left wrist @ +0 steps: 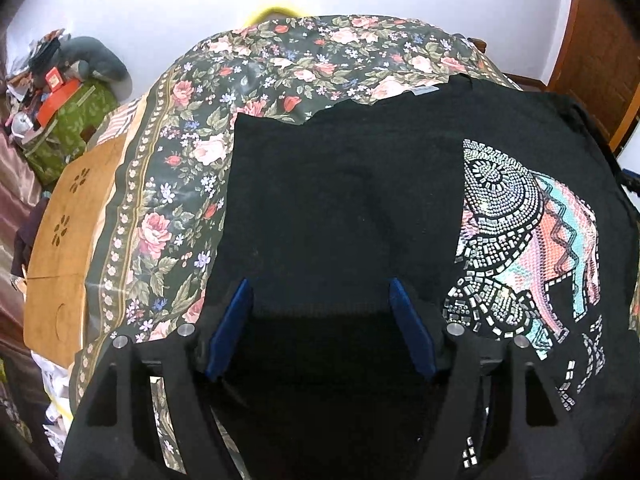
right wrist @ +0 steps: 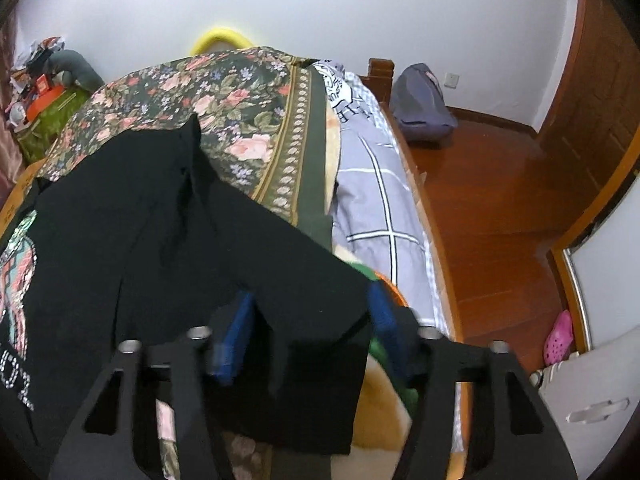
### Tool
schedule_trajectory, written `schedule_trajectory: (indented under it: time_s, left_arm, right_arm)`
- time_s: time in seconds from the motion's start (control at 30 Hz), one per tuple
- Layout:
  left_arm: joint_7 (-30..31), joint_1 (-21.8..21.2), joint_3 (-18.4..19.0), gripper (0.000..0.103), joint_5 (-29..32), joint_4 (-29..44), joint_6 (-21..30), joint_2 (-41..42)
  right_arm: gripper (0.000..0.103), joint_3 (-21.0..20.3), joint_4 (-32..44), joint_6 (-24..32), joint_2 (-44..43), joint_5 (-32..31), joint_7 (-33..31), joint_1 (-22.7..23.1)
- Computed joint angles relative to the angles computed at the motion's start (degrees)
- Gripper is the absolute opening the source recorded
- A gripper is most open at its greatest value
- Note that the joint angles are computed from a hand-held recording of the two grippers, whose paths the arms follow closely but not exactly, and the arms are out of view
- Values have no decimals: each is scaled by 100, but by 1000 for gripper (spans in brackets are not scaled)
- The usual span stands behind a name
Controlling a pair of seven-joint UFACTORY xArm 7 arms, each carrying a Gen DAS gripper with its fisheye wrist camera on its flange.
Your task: Fold small clothes
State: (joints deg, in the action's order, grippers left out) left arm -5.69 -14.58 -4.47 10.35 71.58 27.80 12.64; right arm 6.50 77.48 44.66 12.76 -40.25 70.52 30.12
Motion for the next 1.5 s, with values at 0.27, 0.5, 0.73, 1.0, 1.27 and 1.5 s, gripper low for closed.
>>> schedule_trajectory:
  time_s: [0.27,0.5,0.73,1.0,1.27,1.5]
  left_arm:
    - [29,38,-25,71,-142,54,112,11]
    - [59,92,-39,71,-374,90,451,-160]
    - [360,273,-92,71,-819,-319,344,-688]
    - [662,404,-57,71,-1017,-623,375,-974]
    - [531,343,-97,71,-976,-511,399,-710]
    - [294,222,-103,71,-684,-428,327,-517]
  right_arm:
    - [5,20,137,55,1,182,-248,36]
    - [4,194,489,260,-266,382,-628,112]
    - [3,280,1579,497,159,401,-951,383]
    - [48,-68,1854,1282,554,-2,-857,852]
    - [48,-85,1031,887,464,400,-603,435]
    - [25,-196,564,160,414,197,-183,242]
